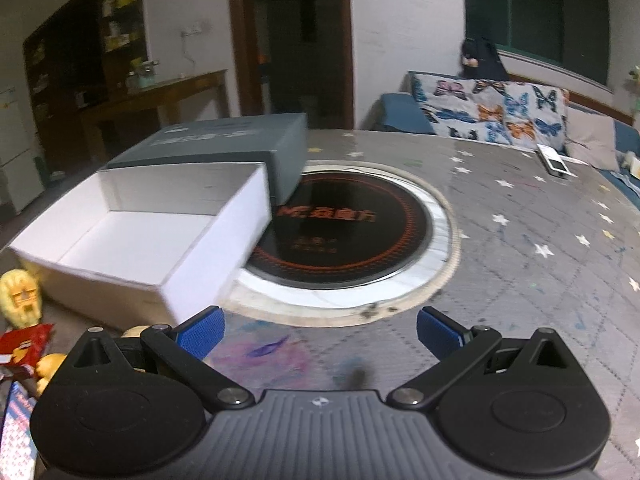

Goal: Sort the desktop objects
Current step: 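Carry both tools toward the open white box on the table, then lower the left tool over the yellow rubber duck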

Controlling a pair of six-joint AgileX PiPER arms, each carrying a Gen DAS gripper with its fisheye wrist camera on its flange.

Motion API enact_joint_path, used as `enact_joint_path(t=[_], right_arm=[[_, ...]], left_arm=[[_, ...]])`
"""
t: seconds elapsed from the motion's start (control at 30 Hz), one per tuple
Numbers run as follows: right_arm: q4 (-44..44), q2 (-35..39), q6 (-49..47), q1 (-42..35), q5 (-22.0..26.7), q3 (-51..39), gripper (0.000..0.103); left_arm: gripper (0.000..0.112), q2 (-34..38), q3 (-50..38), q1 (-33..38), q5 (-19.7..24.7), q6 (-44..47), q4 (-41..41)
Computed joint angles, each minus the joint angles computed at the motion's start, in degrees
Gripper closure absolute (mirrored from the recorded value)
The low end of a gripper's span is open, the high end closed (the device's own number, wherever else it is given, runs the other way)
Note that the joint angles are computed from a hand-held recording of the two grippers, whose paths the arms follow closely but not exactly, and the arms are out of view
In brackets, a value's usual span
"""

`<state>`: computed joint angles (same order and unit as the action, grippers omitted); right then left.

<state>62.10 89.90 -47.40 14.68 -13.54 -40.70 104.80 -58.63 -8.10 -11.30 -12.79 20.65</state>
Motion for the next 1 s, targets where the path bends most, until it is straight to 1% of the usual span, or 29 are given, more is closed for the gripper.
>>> enact_joint_path(t=[0.07,0.13,0.23,0.3,0.47,0.63,0.67,0.8,0.87,1.0], right_arm=[[-1.0,-0.1,0.8,0.8,0.2,0.0,0.000],[-1.8,-0.2,1.4,1.4,0.3,0.0,0.000],[-3.5,-0.4,2.9,2.1,0.8,-0.1,0.000],[-4.0,-0.5,3.3,2.4,0.9,-0.1,0.000],[-5.0,-0.7,4.2,3.1,1.2,-0.2,0.000],[-4.6,-0.2,3.4,3.9,1.1,-0.3,0.000],[-5.5,-0.2,4.3,3.9,1.2,-0.2,0.000],[-8.3,-0.1,7.9,3.8,1.4,0.2,0.000],[-11.4,-0.2,11.3,3.5,1.7,0.4,0.000],[-14.6,-0.5,14.8,2.9,2.5,0.5,0.000]], left_arm=[[0.009,-1.1,1.1,-0.3,-0.5,-3.3,3.7],[0.009,-1.9,1.7,-0.3,-0.7,-10.7,11.5],[0.009,-2.6,2.2,-0.3,-1.5,-19.3,20.3],[0.009,-3.0,2.5,-0.4,-2.0,-22.9,24.2],[0.009,-4.0,3.1,-1.7,-2.9,-23.6,26.3],[0.009,-3.5,2.1,-2.9,-3.4,-28.6,32.2],[0.009,-3.4,1.8,-3.2,-3.2,-30.5,34.4],[0.009,-3.0,1.3,-4.2,-3.9,-31.8,36.6],[0.009,-2.9,1.0,-4.6,-4.2,-33.4,38.5],[0.009,-2.6,0.5,-5.2,-5.8,-37.4,43.2]])
